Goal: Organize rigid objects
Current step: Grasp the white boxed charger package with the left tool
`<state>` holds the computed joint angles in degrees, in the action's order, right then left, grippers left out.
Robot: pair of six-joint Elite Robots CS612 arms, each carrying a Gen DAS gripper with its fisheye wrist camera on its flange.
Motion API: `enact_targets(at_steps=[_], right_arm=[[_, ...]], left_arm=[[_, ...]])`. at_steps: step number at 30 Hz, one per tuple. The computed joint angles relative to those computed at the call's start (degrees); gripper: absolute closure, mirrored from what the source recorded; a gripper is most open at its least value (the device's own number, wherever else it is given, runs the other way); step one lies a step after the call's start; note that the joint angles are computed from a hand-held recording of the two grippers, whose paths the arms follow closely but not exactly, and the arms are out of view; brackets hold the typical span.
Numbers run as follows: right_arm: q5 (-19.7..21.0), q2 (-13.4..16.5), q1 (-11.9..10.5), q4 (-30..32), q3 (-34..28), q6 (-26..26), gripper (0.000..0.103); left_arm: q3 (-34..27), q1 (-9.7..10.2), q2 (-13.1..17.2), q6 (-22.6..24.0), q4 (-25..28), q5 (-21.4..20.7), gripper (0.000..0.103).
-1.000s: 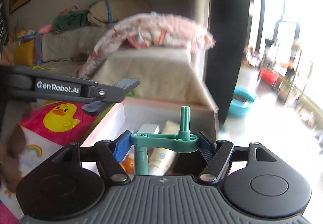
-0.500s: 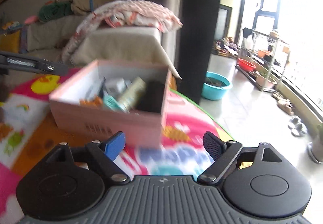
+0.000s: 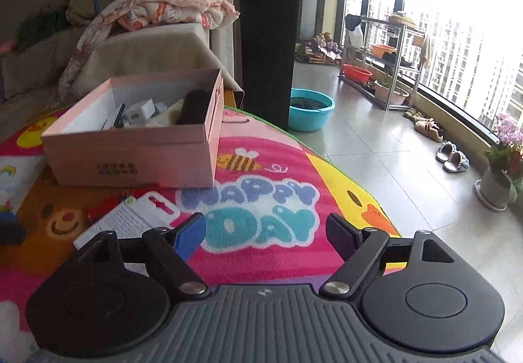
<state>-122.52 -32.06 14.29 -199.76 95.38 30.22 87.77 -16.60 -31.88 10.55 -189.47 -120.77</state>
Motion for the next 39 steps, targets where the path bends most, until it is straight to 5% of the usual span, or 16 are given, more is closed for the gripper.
enact_targets(at_steps=[4,6,11,14,16,18,21,27,29,30,33,39], right_arm=[[10.04,-0.18,-1.69,-1.85,-0.30,3.14,0.031],[15.00,-0.17,-2.06,0.59,-1.30,3.01,0.060],[24.08,0.61,-1.48,0.71,-3.58,2.26,0.062],[29.50,1.04,-0.94,1.38,-5.12,-2.65,0.062],[25.10,1.40,0.29,0.26,-6.04,-7.72,0.059],[17.85,2.01,1.48,-0.97,-7.22,-11.61,0.021],[10.00,3.29,1.97,-2.59,-9.09,-13.66,0.003],[18.19,3.37,-0.83,7.48,-11.10,-9.90,0.005],[18.53,3.49,-0.88,7.90,-10.78,-9.08,0.022],[18.88,3.37,-0.96,7.58,-10.40,-9.31,0.022],[18.00,2.75,-0.95,4.11,-7.80,-9.37,0.038],[13.18,1.82,-1.07,-0.41,-2.71,-2.74,0.040]], left_arm=[[0.87,0.12,-0.51,1.12,-0.11,-0.42,0.060],[1.20,0.16,-0.61,1.53,0.11,-0.23,0.060],[1.69,0.41,-0.61,1.79,0.91,0.22,0.060],[1.96,0.57,-0.77,1.73,1.16,0.54,0.060],[2.38,0.73,-1.06,1.99,0.83,0.38,0.060],[3.02,0.89,-1.49,2.83,0.20,-0.37,0.060],[3.93,0.78,-2.18,4.74,-0.22,-2.20,0.060],[5.65,-1.15,-2.88,9.87,-0.32,-1.71,0.060],[6.22,-1.97,-2.95,11.14,-0.86,0.13,0.060],[6.45,-2.27,-2.92,11.53,-1.64,0.84,0.060],[6.49,-2.77,-2.80,11.90,-2.74,1.15,0.059],[6.44,-3.81,-2.55,11.49,-6.61,0.57,0.059]])
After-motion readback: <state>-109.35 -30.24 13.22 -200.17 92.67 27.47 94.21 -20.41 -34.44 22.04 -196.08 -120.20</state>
